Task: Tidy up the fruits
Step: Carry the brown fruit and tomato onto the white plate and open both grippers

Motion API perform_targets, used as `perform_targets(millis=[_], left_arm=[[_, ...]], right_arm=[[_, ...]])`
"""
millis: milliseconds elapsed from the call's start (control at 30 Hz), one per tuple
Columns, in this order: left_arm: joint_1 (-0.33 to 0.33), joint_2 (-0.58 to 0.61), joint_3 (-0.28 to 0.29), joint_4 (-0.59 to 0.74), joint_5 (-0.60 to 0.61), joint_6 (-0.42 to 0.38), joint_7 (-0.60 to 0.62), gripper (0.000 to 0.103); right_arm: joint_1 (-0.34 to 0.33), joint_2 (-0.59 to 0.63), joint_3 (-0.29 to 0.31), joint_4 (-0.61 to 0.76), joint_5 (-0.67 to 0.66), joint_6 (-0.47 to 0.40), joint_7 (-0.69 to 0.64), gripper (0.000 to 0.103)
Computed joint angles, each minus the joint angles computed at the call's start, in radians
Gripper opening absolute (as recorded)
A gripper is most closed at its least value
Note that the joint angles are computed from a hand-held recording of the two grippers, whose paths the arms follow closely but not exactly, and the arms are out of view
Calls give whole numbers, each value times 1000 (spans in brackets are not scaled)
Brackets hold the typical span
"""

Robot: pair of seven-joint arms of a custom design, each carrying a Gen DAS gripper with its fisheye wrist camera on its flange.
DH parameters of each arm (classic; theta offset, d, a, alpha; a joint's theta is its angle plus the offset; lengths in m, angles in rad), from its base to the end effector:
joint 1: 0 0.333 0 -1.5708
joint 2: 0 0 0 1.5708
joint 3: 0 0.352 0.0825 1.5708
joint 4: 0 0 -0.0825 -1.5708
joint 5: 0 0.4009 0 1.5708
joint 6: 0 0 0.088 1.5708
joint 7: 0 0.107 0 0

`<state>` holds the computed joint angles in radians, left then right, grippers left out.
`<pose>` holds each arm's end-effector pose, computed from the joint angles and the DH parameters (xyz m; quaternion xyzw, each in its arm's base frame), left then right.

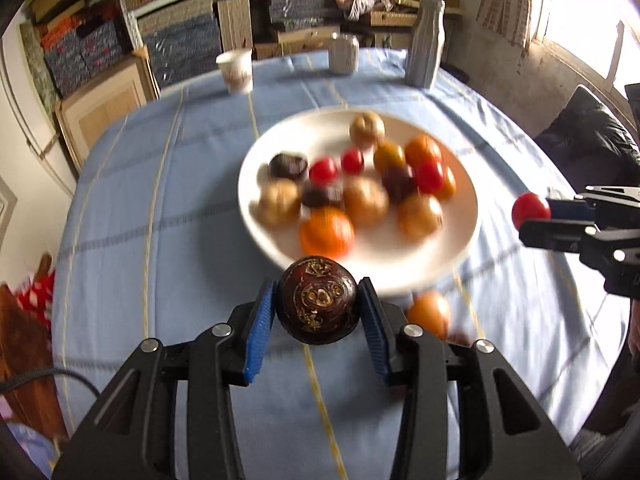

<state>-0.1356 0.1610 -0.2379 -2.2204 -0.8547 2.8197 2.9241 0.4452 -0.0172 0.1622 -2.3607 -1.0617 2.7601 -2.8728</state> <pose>0.5607 -0.1764 0.3634 -0.2899 0.9085 -0.2770 0.1179 0.4142 0.3325 0.3878 -0.5571 0.7604 -0.1806 0.2808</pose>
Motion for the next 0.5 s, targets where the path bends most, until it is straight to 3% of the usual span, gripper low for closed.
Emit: perform_targets(millis=[200, 500], left_arm=[[-45, 92, -2, 120, 106, 16, -119, 41], [-89, 233, 8, 267, 294, 0, -280, 41]], right_arm=[[-44, 26, -35, 33, -57, 15, 17, 30], [-60, 151, -78, 126, -27, 91, -70, 30]])
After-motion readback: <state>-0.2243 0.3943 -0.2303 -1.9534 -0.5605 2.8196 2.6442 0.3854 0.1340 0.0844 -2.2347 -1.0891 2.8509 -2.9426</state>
